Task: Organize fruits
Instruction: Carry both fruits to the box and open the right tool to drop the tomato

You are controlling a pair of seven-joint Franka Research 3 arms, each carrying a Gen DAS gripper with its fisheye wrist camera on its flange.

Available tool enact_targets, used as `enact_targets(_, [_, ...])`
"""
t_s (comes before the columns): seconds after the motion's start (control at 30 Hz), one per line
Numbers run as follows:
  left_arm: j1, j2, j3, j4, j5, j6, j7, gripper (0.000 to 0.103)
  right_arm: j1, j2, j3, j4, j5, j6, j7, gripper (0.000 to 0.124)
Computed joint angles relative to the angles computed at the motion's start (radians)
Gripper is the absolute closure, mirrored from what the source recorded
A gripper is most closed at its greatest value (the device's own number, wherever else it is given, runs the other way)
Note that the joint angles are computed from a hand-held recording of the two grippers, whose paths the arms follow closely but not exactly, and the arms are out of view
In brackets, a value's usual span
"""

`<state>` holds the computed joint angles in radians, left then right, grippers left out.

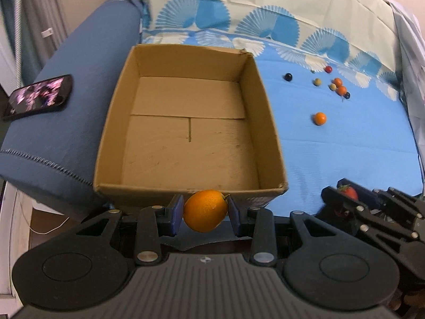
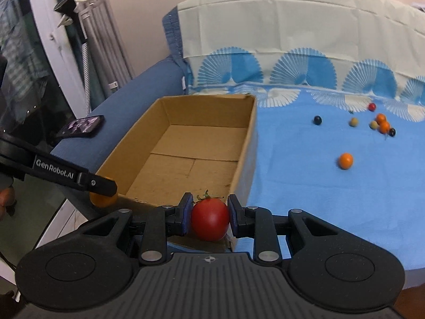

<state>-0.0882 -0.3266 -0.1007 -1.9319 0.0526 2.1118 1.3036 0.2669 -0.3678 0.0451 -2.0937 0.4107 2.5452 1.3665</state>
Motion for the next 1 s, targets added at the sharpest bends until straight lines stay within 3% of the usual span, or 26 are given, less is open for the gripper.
enact_targets(0.37, [0.011, -0.023, 0.019, -0.026, -0.019, 0.038, -0.001, 0.063, 0.0, 0.023, 0.022, 0.037, -0.06, 0.002, 0.007, 0.094])
enact_targets(0.83, [0.04, 0.107, 0.016, 0.076, -0.019, 0.059, -0.014, 0.065, 0.014, 0.152, 0.027, 0.158, -0.072, -0.03, 0.01, 0.094])
enact_targets(0.9, [0.045, 0.132, 0.015, 0.096, -0.018, 0.063, -0.009, 0.07, 0.014, 0.183, 0.031, 0.185, -0.083, -0.027, 0.011, 0.094])
enact_targets(0.93, [0.048, 0.145, 0.014, 0.107, -0.014, 0.063, -0.008, 0.08, 0.015, 0.198, 0.032, 0.197, -0.087, -0.025, 0.01, 0.094])
enact_targets(1.0, [0.055, 0.172, 0.013, 0.127, -0.01, 0.068, -0.008, 0.082, 0.016, 0.228, 0.034, 0.22, -0.1, -0.024, 0.011, 0.094])
